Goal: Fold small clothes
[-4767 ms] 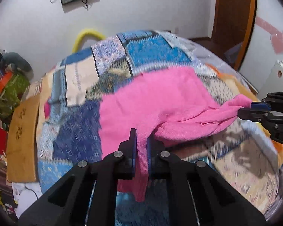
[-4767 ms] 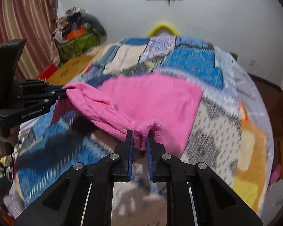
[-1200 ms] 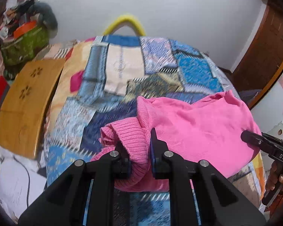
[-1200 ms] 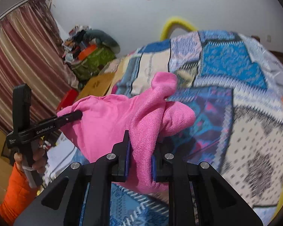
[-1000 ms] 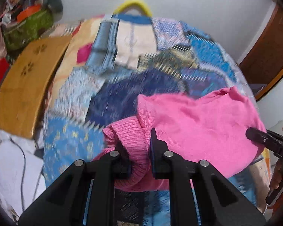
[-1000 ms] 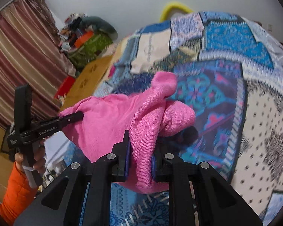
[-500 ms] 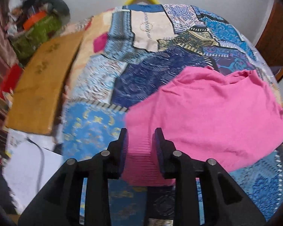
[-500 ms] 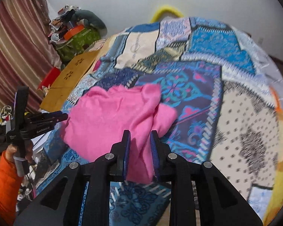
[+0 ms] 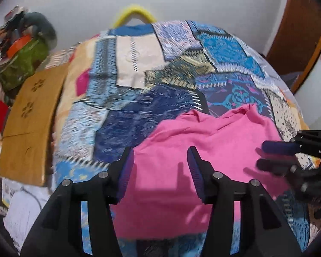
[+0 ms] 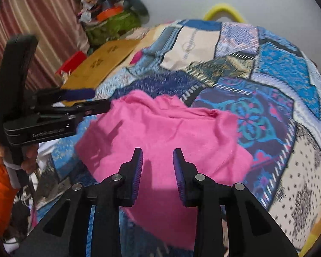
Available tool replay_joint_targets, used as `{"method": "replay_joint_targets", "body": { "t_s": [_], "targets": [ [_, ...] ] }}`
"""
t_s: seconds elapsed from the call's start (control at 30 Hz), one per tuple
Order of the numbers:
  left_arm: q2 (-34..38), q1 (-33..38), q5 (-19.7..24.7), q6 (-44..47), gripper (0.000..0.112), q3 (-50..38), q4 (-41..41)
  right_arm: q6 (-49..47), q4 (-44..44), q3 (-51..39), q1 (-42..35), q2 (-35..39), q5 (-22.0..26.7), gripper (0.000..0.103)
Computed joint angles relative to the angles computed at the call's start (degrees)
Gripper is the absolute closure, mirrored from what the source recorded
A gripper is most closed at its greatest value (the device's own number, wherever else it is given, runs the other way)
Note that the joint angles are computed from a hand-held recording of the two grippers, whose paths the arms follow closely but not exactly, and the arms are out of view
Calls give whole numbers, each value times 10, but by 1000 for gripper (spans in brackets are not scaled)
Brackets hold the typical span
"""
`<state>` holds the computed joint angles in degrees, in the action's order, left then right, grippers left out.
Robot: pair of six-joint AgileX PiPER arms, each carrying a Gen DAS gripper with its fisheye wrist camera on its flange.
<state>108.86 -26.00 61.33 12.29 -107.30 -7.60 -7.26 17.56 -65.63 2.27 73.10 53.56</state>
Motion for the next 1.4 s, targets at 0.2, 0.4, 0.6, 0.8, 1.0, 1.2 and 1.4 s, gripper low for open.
{"method": "replay_joint_targets", "body": {
  "t_s": [0.2, 0.4, 0.6, 0.8, 1.0, 1.2, 1.4],
  "targets": [
    [123, -22, 61, -35, 61, -141, 20, -29, -23, -42, -20, 65, 11, 77],
    [175, 4, 72, -74, 61, -208, 15, -62, -17, -54, -71, 91, -3, 77],
    [177, 22, 65, -84, 61, -178, 53, -95, 17, -15, -116, 71, -23, 77],
    [119, 52, 21, -81, 61, -72, 45, -100, 38, 18, -152, 34, -8, 74],
    [44, 58, -24, -70, 61, 40, 67, -83, 5, 63, -143, -30, 3, 71],
    [-24, 66, -49, -60, 61, 135, 86, -72, -33, 96, -144, -82, 37, 70],
    [-93, 74, -50, -57, 61, 183, 76, -73, -21, 89, -172, -142, 74, 70]
  ]
}}
